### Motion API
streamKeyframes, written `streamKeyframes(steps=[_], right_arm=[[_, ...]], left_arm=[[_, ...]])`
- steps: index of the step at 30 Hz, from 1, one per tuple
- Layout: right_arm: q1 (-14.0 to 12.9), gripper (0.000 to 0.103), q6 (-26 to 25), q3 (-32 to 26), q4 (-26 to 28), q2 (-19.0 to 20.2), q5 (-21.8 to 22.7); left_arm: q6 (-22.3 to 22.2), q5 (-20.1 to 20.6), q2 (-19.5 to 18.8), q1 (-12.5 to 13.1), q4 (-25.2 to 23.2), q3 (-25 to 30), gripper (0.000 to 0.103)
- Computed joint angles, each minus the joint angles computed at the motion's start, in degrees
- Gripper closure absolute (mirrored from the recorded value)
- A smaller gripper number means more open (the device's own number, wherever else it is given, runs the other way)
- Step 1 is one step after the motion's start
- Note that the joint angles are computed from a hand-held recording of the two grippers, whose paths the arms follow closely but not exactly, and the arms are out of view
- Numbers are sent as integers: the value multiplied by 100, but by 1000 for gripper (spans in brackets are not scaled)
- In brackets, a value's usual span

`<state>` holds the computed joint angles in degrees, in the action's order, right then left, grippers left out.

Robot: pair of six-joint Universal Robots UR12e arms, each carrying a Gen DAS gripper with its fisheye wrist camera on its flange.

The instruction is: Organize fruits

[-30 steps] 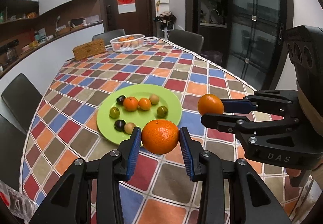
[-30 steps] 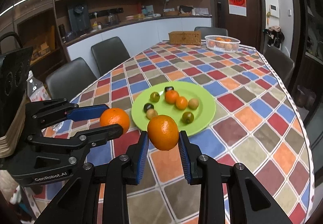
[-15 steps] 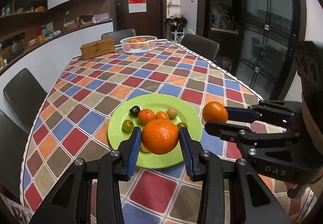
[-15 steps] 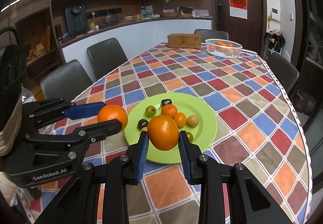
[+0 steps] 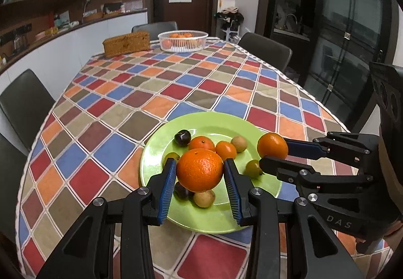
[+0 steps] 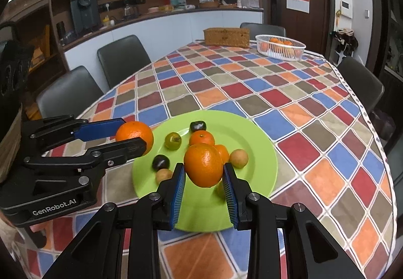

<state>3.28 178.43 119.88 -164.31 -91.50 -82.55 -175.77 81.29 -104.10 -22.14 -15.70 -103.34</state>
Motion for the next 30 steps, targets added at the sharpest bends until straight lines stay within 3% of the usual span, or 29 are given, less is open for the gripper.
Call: streamKeyframes(steps=[3, 18, 20, 22, 30], right_arm=[[5, 72, -42, -62, 41, 112, -16], [-48, 71, 23, -180, 336, 373, -13], [-56, 64, 54, -195, 380, 379, -34], [-61, 59, 112, -168, 327, 357, -85], [-73, 56, 328, 90, 106, 15, -263]], left_arm=[[-131, -133, -95, 34, -148, 75, 65], [-44, 68, -336, -10, -417, 282, 64], [-25, 63, -322, -3, -380, 260, 64], [-41, 148, -294, -17, -309, 226, 58], [-117, 559, 25, -114, -1, -75, 53]])
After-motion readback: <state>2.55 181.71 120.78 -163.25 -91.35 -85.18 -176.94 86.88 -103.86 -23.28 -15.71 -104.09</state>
